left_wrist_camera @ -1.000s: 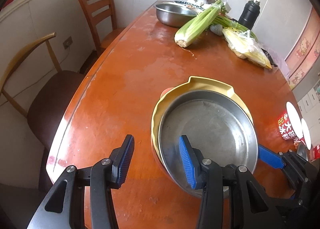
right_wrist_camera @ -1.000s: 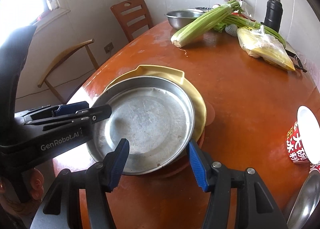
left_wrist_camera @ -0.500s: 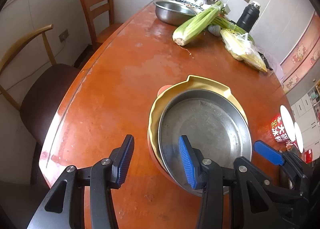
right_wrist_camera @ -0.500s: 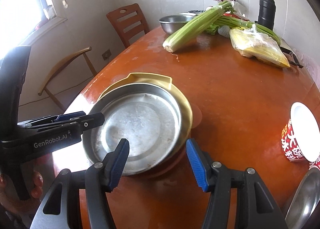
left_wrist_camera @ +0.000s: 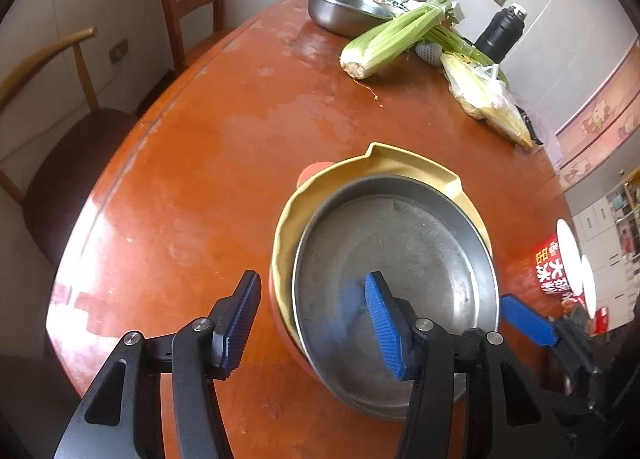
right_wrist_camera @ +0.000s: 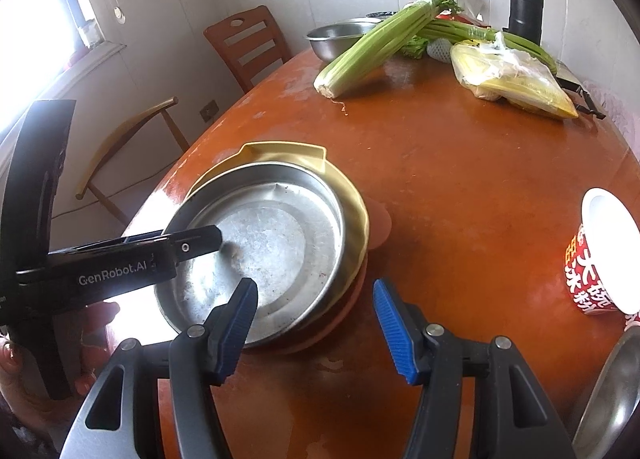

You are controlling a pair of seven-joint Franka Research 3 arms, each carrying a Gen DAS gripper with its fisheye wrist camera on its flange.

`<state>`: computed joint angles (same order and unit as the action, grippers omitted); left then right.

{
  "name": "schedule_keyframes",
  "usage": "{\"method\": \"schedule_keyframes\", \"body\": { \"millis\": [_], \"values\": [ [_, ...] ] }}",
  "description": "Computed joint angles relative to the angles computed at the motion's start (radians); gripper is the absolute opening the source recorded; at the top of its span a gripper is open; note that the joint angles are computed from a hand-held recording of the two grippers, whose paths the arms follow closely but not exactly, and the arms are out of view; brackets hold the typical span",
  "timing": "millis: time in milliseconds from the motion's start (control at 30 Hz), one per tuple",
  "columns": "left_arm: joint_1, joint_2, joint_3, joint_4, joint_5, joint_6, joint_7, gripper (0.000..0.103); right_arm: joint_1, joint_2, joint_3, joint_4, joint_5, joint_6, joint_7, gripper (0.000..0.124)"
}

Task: Organize plates and bowls
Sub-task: 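Slide the tray and plate stack aside with the left tool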

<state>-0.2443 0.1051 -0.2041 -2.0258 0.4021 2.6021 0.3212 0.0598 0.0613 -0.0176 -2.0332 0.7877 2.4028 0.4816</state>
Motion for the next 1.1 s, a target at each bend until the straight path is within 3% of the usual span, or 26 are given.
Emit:
{"method": "schedule_keyframes", "body": {
  "millis": [167, 667, 1100],
  "values": [
    [0.002, 0.022, 0.001, 0.02, -0.014, 0.008, 0.009, 0.057, 0.0, 0.011, 0.002, 0.011, -0.009, -0.022, -0.001, 0.06],
    [-0.022, 0.085, 0.004, 0.121, -0.004, -0.075, 0.02, 0.062, -0.005, 0.051, 0.007, 0.048, -0.081, -0.042, 0.05, 0.061],
    [-0.068, 0.252, 0.002, 0.363, -0.027, -0.158, 0.122, 0.062, -0.052, 0.13, -0.005, 0.156, -0.124, -0.07, 0.128, 0.062]
  ]
}}
